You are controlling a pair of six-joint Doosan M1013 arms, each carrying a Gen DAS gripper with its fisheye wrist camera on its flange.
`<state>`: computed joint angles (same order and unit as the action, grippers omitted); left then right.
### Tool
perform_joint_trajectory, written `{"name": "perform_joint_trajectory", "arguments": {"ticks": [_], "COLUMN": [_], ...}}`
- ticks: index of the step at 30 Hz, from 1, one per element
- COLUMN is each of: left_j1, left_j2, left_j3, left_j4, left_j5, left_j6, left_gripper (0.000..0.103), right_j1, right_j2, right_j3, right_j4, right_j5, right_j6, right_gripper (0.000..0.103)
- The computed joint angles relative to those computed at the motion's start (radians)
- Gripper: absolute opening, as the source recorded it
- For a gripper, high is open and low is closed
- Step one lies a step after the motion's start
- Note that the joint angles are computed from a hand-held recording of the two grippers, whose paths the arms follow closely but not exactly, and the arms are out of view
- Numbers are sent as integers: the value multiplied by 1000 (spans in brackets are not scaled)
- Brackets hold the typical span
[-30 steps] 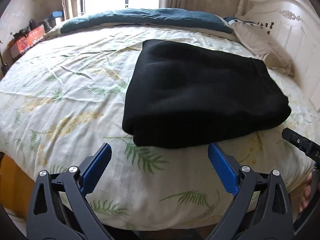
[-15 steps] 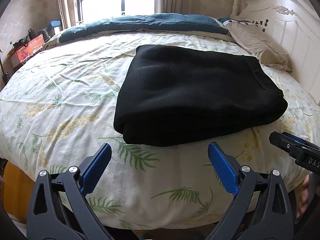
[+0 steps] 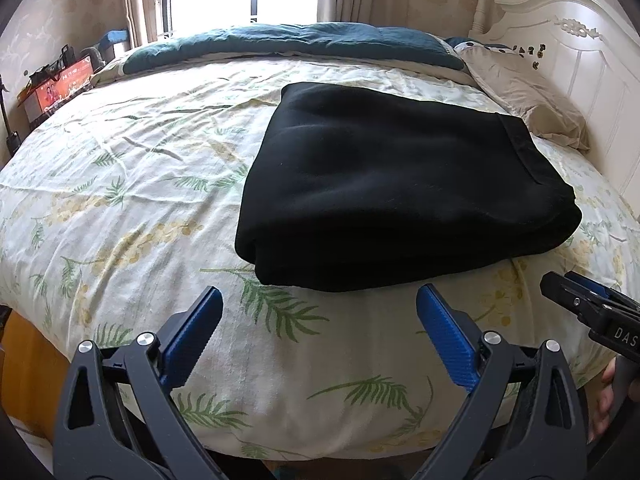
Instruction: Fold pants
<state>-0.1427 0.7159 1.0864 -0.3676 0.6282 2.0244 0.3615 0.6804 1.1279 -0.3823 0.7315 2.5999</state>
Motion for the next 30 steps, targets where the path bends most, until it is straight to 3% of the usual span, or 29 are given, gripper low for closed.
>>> {"name": "perform_joint_trajectory", "arguments": {"ticks": [24,30], "left_j1": [-4,2], "left_j2": [-18,0], "left_j3": [16,-23], "left_j4": [47,34], "left_j5": [-47,20], "left_j6": [-25,-46], "left_gripper": [98,101], "right_j1": [1,3], "right_j2": [-7,-9], "right_j3": [11,15], "right_j4": [9,12], "right_j5": [1,-2], "right_j6": [1,4], "right_gripper": [75,75]}}
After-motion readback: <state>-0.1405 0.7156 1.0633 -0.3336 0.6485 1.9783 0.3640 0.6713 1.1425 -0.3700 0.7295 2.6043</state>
